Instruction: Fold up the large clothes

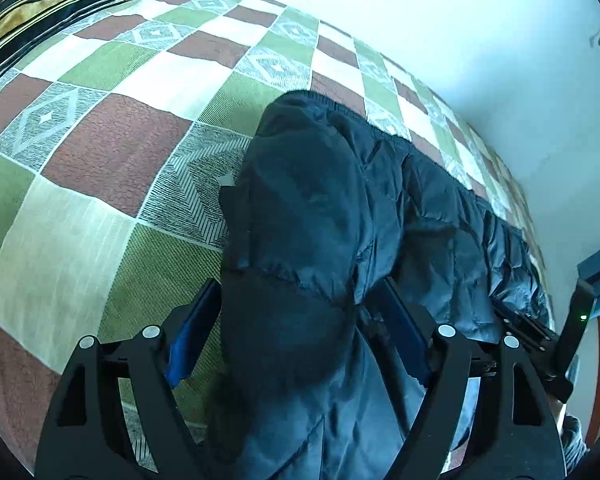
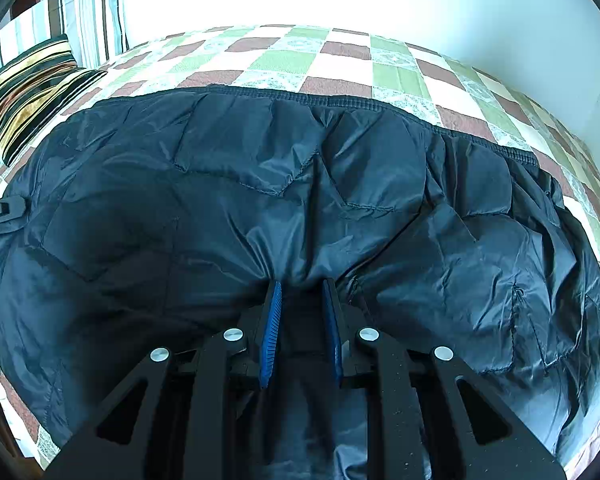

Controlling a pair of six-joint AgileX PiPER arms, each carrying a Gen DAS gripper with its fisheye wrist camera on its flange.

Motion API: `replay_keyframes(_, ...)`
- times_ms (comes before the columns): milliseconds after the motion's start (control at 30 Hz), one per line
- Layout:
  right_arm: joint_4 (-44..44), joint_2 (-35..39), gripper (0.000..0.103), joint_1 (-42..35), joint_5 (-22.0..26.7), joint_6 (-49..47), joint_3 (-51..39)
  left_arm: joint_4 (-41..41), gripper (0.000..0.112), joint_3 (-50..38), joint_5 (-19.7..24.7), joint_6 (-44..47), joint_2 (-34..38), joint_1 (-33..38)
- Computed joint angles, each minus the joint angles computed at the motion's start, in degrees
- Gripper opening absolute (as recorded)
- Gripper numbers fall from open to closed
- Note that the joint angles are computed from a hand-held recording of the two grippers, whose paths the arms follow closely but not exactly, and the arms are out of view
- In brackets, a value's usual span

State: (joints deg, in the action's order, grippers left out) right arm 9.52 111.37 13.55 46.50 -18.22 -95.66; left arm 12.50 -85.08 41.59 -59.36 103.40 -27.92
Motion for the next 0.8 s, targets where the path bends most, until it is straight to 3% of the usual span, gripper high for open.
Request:
replay_keyframes(167, -0.1, 0.0, 0.02, 0.0, -0.1, -0.3, 0.0, -4.1, 0.081, -3.0, 1.8, 4.8, 3.5, 1.2)
replay_keyframes(400, -0.5, -0.5, 0.02, 0.3, -1.4, 0.3, 1.1, -14.3, 0.087, -1.9, -1.7, 14.4, 5.1, 4.4)
replay_keyframes(500, -0.7, -0.7, 0.02, 0.5, -2.0, 0.6, 1.6, -20.4, 0.062, -2.0, -3.0, 20.3, 5.4, 4.9)
replay_keyframes(567, -0.8, -0.8, 0.02, 0.4, -2.1, 0.6, 1.7, -22.8, 0.054, -1.7, -3.7, 21.3, 5.4, 5.3)
replay_keyframes(633, -1.2, -1.0, 0.02, 0.6, -2.7, 0.8, 2.1, -26.9, 0.036, -0.1, -5.7, 23.4, 4.5, 6.0)
replay_keyframes(700, -1.5, -1.0, 0.02, 0.8, -3.0, 1.1, 2.3, -25.8, 0.026, -0.4, -5.4, 22.1, 3.7, 5.5)
replay_keyframes(800, -1.6, -1.0, 0.02, 0.9, -3.1, 1.3, 2.4, -18.0, 0.019, -4.0, -2.2, 16.1, 3.1, 3.1)
